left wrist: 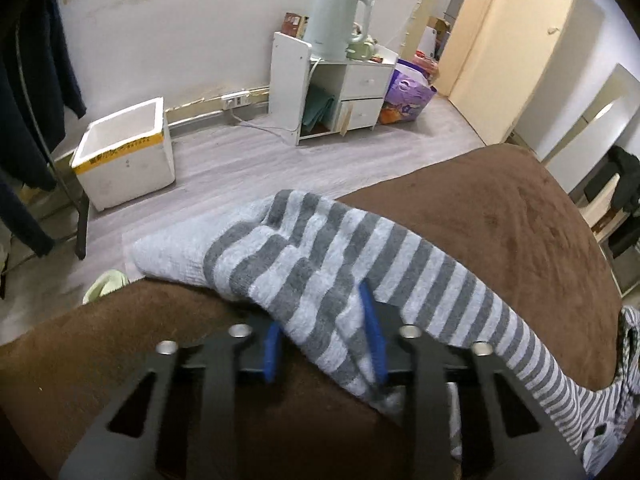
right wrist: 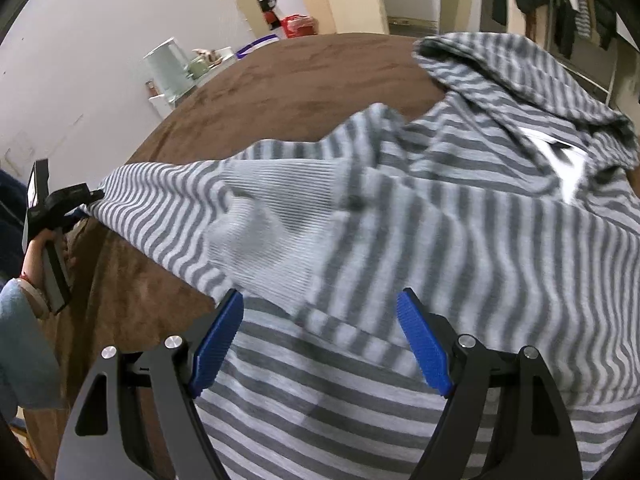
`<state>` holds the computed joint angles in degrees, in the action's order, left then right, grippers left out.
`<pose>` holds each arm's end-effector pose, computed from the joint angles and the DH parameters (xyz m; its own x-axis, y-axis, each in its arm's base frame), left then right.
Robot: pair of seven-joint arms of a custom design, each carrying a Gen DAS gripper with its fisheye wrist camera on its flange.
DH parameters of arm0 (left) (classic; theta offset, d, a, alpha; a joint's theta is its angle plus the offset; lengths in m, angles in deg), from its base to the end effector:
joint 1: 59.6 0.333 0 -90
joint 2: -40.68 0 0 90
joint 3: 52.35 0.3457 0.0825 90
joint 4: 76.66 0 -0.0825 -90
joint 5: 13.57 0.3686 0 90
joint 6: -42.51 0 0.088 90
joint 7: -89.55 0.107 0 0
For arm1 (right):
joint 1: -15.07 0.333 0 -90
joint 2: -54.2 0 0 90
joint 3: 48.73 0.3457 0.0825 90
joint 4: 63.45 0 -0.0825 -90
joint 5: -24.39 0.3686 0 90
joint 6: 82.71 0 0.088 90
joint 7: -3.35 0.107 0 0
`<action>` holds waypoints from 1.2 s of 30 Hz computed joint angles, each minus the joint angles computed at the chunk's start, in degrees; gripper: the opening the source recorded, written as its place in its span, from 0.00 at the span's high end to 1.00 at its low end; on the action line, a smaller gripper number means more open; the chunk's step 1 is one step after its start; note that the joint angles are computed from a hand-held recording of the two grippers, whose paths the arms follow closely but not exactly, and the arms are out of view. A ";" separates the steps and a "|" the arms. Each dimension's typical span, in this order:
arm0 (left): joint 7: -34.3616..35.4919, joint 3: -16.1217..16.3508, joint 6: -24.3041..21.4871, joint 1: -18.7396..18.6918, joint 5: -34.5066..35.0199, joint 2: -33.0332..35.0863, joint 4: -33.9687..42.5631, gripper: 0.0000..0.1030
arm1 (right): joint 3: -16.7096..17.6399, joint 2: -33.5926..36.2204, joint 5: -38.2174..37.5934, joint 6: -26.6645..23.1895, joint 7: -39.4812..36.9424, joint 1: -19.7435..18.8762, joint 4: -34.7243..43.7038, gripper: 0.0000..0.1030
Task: Fold large clothes
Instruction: 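Lift the sleeve with the left tool and fold it across the hoodie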
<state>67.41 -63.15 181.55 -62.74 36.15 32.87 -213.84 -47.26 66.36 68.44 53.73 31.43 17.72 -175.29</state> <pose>0.4640 -0.1139 0.4259 0.8413 -0.5107 0.1770 -0.3295 -0.7442 -0.5810 0.6137 0.0503 0.4327 0.6323 -0.7384 -0.2345 -0.7190 -0.4465 -0.5326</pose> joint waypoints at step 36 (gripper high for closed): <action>24.29 -4.85 0.90 -16.10 9.77 17.15 43.60 0.89 | -5.67 -2.09 -6.02 0.14 6.17 -7.04 2.99 0.19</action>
